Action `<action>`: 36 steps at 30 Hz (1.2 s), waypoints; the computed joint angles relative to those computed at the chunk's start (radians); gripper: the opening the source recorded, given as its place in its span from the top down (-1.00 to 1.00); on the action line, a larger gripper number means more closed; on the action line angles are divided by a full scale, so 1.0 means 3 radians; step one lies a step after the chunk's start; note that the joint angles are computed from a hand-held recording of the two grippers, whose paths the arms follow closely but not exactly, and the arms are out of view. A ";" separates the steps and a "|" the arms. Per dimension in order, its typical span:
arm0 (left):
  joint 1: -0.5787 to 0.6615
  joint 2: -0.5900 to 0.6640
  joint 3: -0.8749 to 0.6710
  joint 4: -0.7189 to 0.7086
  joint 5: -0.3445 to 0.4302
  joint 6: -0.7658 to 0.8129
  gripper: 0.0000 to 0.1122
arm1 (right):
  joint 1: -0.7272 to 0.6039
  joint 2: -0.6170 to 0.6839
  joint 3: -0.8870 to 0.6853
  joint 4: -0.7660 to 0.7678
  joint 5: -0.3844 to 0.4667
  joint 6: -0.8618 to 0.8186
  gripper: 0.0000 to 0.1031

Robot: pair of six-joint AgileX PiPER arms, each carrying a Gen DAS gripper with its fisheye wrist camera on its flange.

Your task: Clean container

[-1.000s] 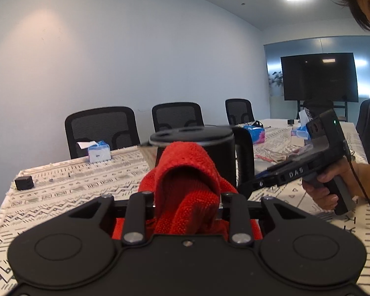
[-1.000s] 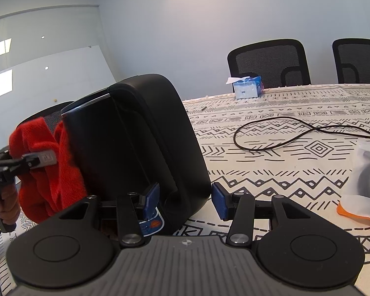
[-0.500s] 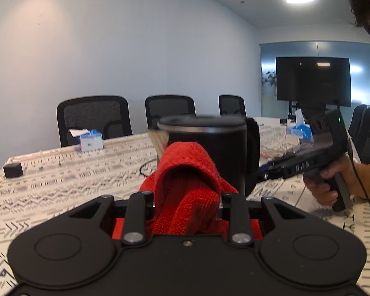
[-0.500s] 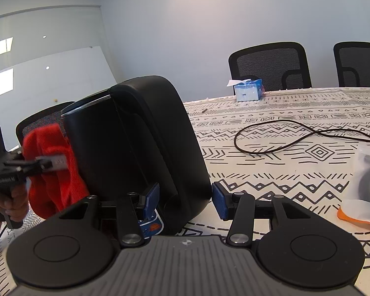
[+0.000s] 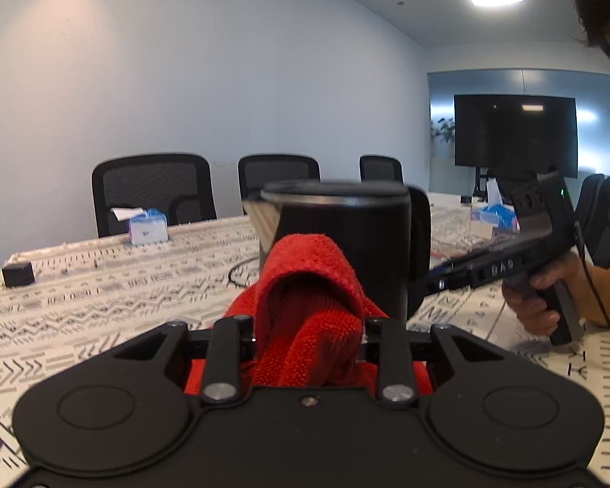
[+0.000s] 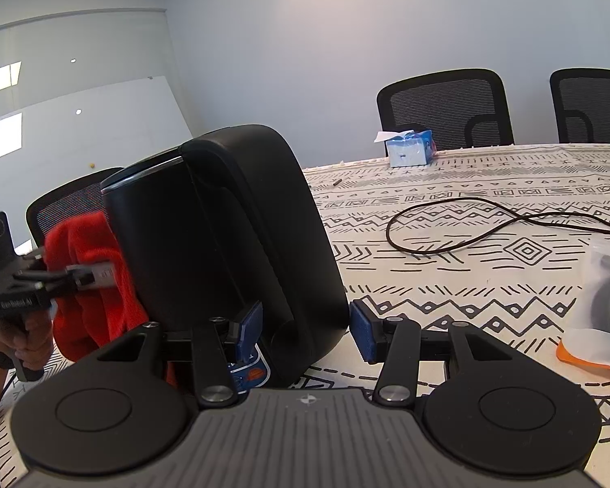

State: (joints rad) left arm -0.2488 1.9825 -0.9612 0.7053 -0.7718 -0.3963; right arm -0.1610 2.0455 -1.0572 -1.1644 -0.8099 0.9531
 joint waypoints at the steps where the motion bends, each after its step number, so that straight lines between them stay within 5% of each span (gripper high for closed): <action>1: 0.0002 0.0002 0.0004 -0.0004 -0.0005 0.0002 0.41 | 0.0001 0.0002 -0.0003 -0.0002 0.0002 0.0002 0.10; 36: 0.0098 -0.0005 -0.0218 0.0438 -0.0003 -0.0422 0.42 | -0.0010 0.0004 -0.0029 -0.0062 0.0016 0.0054 0.10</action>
